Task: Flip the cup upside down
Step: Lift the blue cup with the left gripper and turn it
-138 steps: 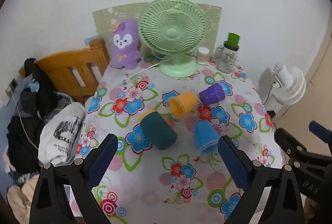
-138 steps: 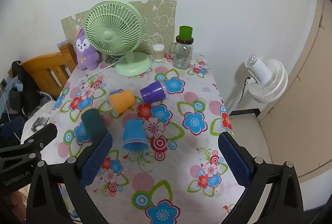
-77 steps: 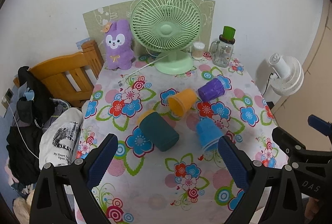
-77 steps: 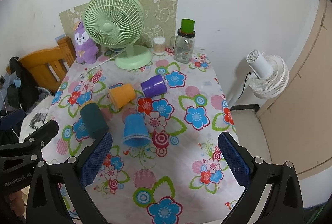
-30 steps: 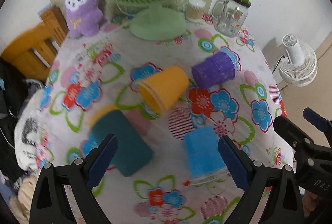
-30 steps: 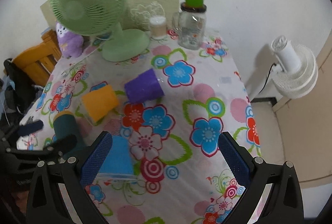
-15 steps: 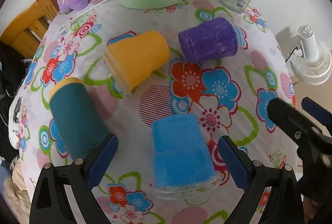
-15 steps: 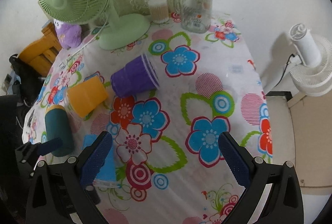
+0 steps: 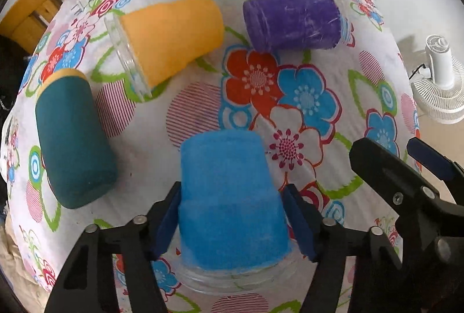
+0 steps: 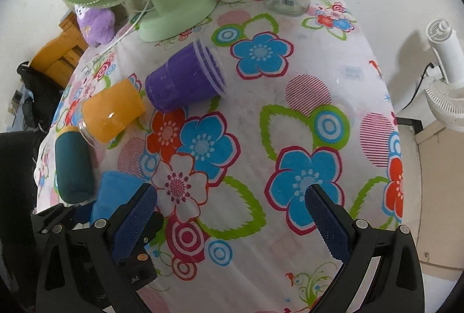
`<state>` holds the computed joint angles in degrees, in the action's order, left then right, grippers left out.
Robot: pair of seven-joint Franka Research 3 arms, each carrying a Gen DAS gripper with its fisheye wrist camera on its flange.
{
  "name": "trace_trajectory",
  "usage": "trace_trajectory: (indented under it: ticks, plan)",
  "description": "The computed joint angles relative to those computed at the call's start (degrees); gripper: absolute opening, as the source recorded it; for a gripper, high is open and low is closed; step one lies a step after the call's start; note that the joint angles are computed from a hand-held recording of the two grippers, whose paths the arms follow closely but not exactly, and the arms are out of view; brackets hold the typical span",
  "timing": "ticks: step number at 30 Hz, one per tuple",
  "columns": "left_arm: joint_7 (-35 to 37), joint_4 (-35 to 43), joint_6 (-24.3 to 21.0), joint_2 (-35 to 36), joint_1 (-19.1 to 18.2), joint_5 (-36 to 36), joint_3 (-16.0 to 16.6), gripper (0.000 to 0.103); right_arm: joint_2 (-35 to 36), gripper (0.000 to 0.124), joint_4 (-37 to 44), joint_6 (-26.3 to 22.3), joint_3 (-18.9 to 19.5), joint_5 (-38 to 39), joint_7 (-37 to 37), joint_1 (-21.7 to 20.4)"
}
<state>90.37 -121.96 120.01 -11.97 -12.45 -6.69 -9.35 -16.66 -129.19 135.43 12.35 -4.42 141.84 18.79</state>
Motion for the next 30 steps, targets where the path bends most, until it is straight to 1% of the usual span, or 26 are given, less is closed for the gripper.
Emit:
trace_trajectory:
  ticks: [1, 9, 14, 18, 23, 30]
  plan:
    - [0.15, 0.03, 0.01, -0.02, -0.04, -0.29, 0.06, 0.065, -0.01, 0.103, -0.08, 0.12, -0.1, 0.2, -0.3, 0.1]
    - [1.15, -2.01, 0.48, -1.84, 0.07, -0.75, 0.59, 0.065, -0.35, 0.103, -0.21, 0.18, 0.18, 0.49, -0.05, 0.32]
    - [1.81, -2.75, -0.73, -4.37, 0.16, -0.6, 1.1, 0.065, -0.44, 0.103, 0.38, -0.25, 0.54, 0.63, 0.17, 0.69]
    - [3.26, -3.25, -2.04, -6.37, 0.58, -0.36, 2.13, 0.065, -0.29, 0.103, 1.73, -1.16, 1.17, -0.01, 0.86, 1.07]
    - [5.94, -4.32, -2.59, -8.79, 1.09, -0.06, 3.32, 0.065, 0.07, 0.103, 3.73, -2.83, 2.29, -1.55, 3.04, 1.73]
    - [11.25, -7.4, -3.25, -12.55, 1.9, -0.3, 5.34, 0.065, 1.41, 0.103, 6.52, -5.97, 3.92, -3.71, 8.36, 3.59]
